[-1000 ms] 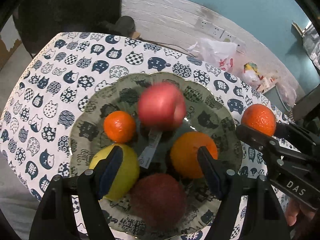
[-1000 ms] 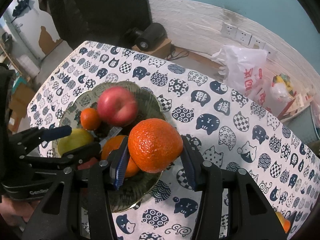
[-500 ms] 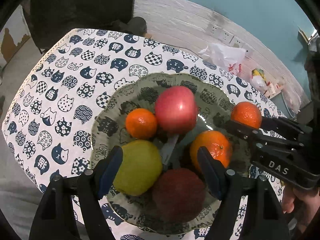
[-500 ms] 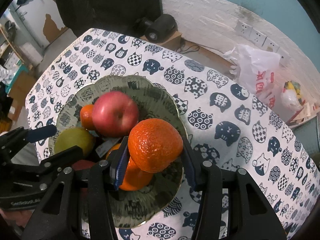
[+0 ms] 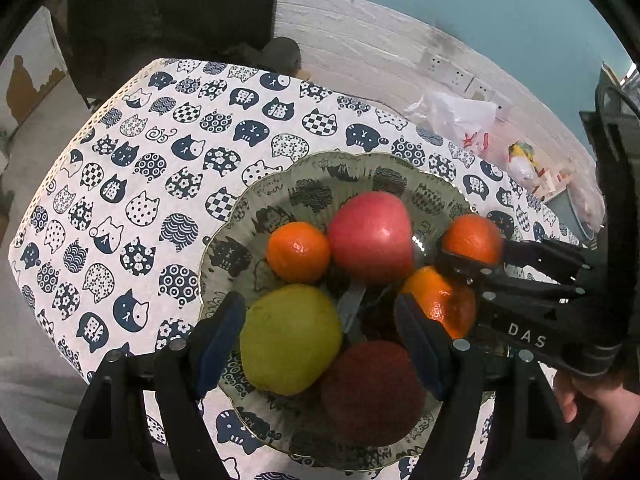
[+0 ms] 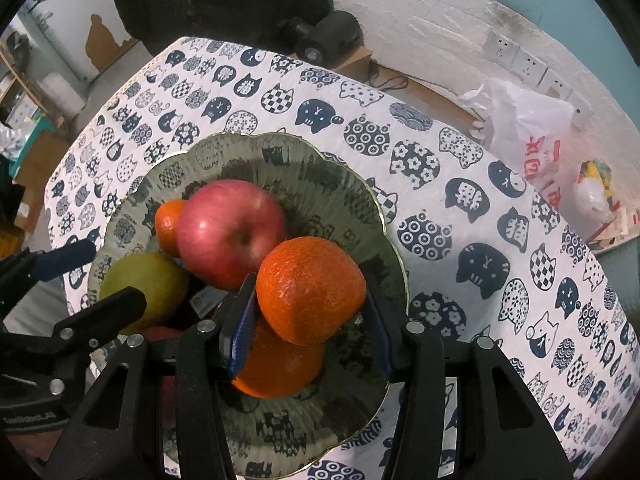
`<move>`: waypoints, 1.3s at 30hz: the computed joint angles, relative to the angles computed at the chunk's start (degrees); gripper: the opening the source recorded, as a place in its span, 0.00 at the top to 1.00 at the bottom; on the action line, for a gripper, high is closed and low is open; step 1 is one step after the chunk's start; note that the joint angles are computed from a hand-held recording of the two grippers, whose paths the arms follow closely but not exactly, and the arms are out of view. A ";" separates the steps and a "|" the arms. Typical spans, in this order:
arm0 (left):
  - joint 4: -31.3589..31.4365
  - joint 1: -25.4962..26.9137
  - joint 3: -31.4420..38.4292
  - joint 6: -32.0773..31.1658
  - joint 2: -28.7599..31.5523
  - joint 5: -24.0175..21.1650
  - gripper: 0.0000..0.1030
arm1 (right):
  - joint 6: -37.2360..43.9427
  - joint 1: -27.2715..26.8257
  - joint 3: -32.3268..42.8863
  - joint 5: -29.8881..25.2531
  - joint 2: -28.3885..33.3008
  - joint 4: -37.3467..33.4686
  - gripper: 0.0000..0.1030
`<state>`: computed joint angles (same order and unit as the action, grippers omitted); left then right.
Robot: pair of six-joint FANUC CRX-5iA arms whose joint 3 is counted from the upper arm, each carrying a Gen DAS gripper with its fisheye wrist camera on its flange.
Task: Organize fruits
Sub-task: 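Lower and release the red apple with the left gripper while the right gripper releases the tangerine on the plate, then move both open grippers away from the plate toward the pear and tangerine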
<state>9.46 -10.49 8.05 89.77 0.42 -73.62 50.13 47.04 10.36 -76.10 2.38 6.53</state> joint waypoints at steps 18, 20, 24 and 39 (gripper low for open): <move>0.57 -1.08 1.41 0.54 -0.39 -0.66 0.24 | -2.02 2.18 -1.19 -1.46 -3.58 4.40 0.43; 0.65 -1.52 1.77 0.37 -0.43 -0.76 0.24 | -2.69 2.63 -1.53 -1.98 -4.43 5.34 0.43; 0.85 -2.27 2.30 0.51 -0.48 -1.09 0.24 | -4.59 3.15 -2.66 -2.86 -6.83 6.66 0.39; 1.43 -6.36 3.58 -0.75 -1.15 -1.40 0.24 | -11.76 7.42 -6.68 -8.30 -14.90 12.93 0.35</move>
